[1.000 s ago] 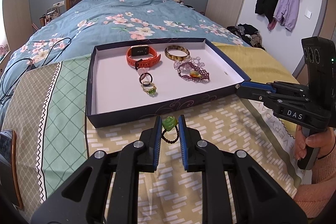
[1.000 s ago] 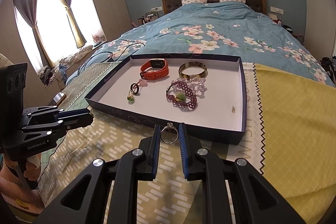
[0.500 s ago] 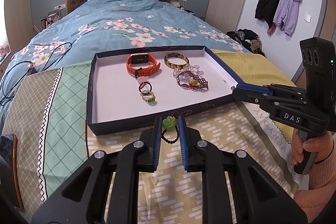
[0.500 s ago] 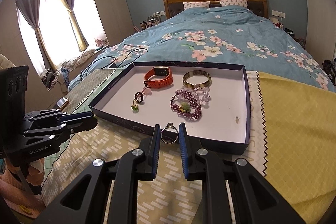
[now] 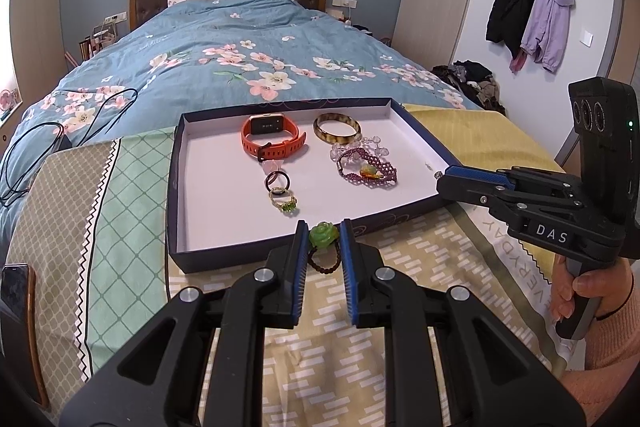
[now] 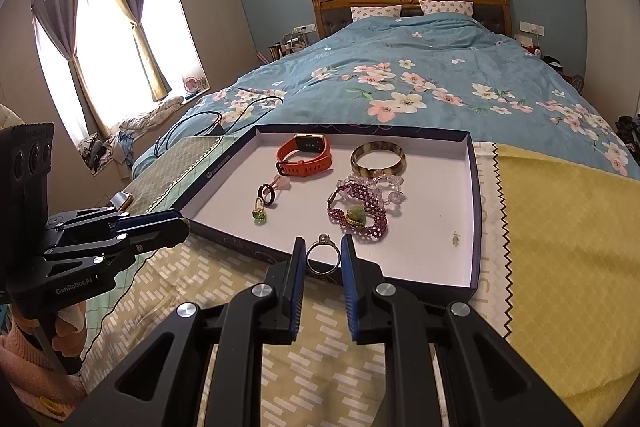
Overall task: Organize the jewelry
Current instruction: 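Carry the hair tie and silver ring over the box and lower them inside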
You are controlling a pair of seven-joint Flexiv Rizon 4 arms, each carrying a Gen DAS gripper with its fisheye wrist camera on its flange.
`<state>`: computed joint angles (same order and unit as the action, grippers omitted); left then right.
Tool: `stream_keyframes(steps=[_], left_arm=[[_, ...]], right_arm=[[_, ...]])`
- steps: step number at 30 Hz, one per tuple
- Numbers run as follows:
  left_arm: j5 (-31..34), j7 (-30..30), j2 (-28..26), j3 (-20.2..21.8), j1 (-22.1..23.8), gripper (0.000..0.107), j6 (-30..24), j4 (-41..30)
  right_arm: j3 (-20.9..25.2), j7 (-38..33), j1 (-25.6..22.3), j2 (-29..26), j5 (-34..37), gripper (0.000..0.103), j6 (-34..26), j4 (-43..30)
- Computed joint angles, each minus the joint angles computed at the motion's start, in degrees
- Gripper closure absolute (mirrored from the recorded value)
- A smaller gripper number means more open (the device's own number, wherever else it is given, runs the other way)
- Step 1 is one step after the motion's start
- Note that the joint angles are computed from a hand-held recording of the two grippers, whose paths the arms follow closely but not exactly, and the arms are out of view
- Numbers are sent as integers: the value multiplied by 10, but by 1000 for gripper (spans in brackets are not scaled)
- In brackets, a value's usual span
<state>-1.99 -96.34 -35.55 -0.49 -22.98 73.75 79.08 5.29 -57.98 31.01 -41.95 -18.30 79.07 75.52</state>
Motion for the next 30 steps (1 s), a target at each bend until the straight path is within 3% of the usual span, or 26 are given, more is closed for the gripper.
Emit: stream_keyframes(steps=[30], left_arm=[[10,-8,-23,10,-4,90,-10,-48]], right_arm=[[0,-7,-4,-21,7,87,-14,-42]])
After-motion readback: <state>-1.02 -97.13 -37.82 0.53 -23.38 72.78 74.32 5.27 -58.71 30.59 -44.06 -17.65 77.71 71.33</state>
